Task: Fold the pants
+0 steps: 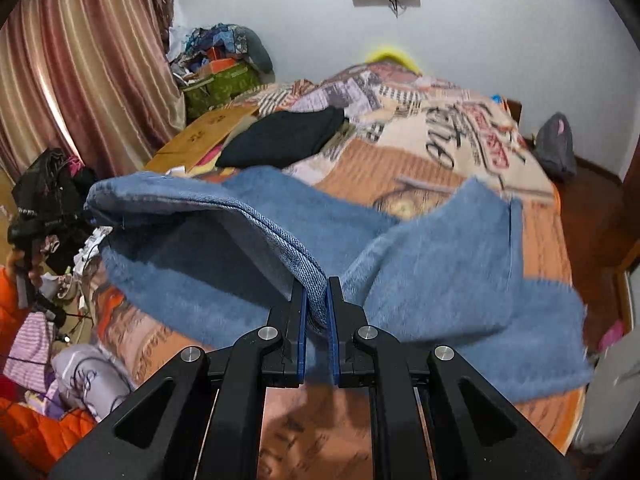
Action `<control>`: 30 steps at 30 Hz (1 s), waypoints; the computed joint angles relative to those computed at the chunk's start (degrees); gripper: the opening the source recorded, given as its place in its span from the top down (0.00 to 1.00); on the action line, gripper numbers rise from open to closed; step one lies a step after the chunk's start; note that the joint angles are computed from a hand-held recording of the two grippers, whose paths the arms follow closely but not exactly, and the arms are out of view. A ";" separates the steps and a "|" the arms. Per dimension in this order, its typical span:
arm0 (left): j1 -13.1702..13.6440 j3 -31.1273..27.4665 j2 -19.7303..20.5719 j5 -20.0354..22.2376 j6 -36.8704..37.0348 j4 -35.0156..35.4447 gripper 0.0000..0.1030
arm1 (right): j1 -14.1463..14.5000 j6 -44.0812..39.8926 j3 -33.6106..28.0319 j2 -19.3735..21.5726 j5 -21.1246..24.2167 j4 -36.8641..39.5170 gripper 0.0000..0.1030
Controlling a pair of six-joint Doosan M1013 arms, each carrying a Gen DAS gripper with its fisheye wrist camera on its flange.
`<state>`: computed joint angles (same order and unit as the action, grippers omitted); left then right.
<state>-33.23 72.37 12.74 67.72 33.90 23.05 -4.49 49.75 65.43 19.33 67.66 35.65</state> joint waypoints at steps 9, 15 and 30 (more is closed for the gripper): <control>-1.12 2.46 -0.61 0.52 -3.07 -1.24 0.96 | -0.33 1.38 3.17 -0.90 1.14 -0.30 0.91; -2.78 0.04 -1.15 3.60 -3.75 3.57 0.95 | -0.49 1.81 2.36 -1.37 2.06 -3.28 0.75; -2.91 -23.66 12.15 5.61 6.85 7.36 0.88 | -3.03 8.05 -6.96 3.17 -0.87 -6.90 0.67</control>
